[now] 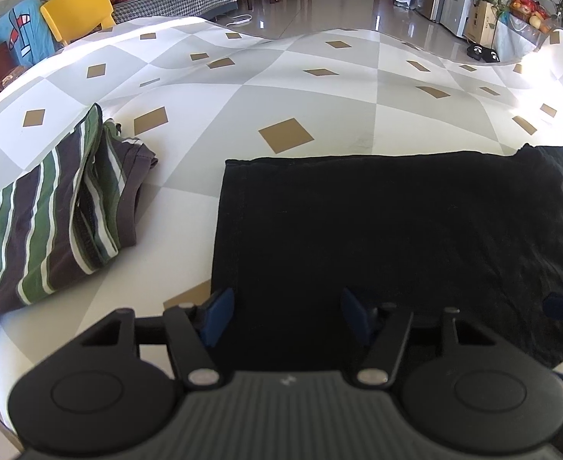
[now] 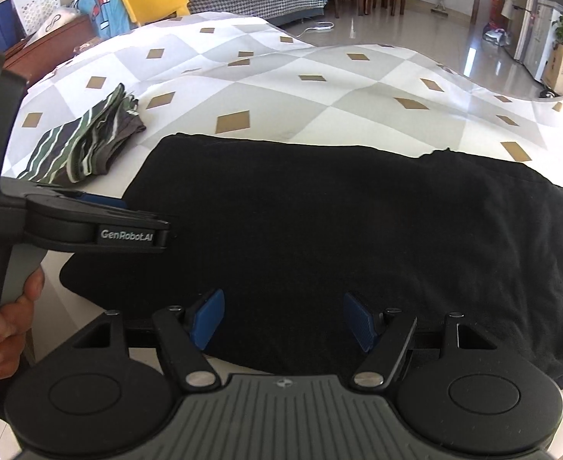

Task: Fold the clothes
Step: 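Close the right tool on the black shirt edge while the left tool moves beside it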

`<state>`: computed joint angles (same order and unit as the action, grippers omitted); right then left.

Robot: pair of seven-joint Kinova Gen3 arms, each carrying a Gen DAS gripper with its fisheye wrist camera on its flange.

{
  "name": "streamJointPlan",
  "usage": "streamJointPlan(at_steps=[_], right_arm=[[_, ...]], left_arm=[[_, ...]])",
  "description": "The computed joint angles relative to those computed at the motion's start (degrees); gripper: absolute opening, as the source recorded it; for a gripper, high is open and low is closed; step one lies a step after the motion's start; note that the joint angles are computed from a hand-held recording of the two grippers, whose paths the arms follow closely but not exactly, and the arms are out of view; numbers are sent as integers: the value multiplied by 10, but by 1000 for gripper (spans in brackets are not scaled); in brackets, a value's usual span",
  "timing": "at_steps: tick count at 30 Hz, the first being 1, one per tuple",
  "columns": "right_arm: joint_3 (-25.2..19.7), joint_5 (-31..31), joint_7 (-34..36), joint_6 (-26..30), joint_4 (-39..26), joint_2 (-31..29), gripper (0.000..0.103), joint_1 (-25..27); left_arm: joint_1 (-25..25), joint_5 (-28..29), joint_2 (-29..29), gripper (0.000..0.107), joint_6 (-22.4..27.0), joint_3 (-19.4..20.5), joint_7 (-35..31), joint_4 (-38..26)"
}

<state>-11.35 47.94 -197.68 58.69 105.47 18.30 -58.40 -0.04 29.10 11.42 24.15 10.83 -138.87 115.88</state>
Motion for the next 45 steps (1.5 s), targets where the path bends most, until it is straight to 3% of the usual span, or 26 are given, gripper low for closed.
streamJointPlan(at_steps=[6,8,13,29,37,39,43,45], right_arm=[[2,17,31,-20,-21,22,67,-7],[6,21,40,-31,-26,27,67,-9],[16,42,65,-61,-39,41,67,-17],[54,56,171,-143,-88,88,67,-37],[70,54,263,-109,-128,132,67,-60],[76,58,275,-98,-134,142,60,-69],[91,84,232,-130,-105,134,52,-75],[96,92,211,-128,-101,134,40,-78]], left_arm=[[-7,1,2,52,12,-12,10,-14],[-2,-14,3,56,9,-23,39,-20],[-12,-32,5,78,1,-35,85,-33],[-42,-71,18,85,14,-37,136,-55],[-56,-56,26,86,38,-33,130,-66],[-63,-47,28,86,49,-31,123,-71],[-72,-29,36,87,75,-32,117,-83],[-73,-25,38,87,84,-35,118,-87]])
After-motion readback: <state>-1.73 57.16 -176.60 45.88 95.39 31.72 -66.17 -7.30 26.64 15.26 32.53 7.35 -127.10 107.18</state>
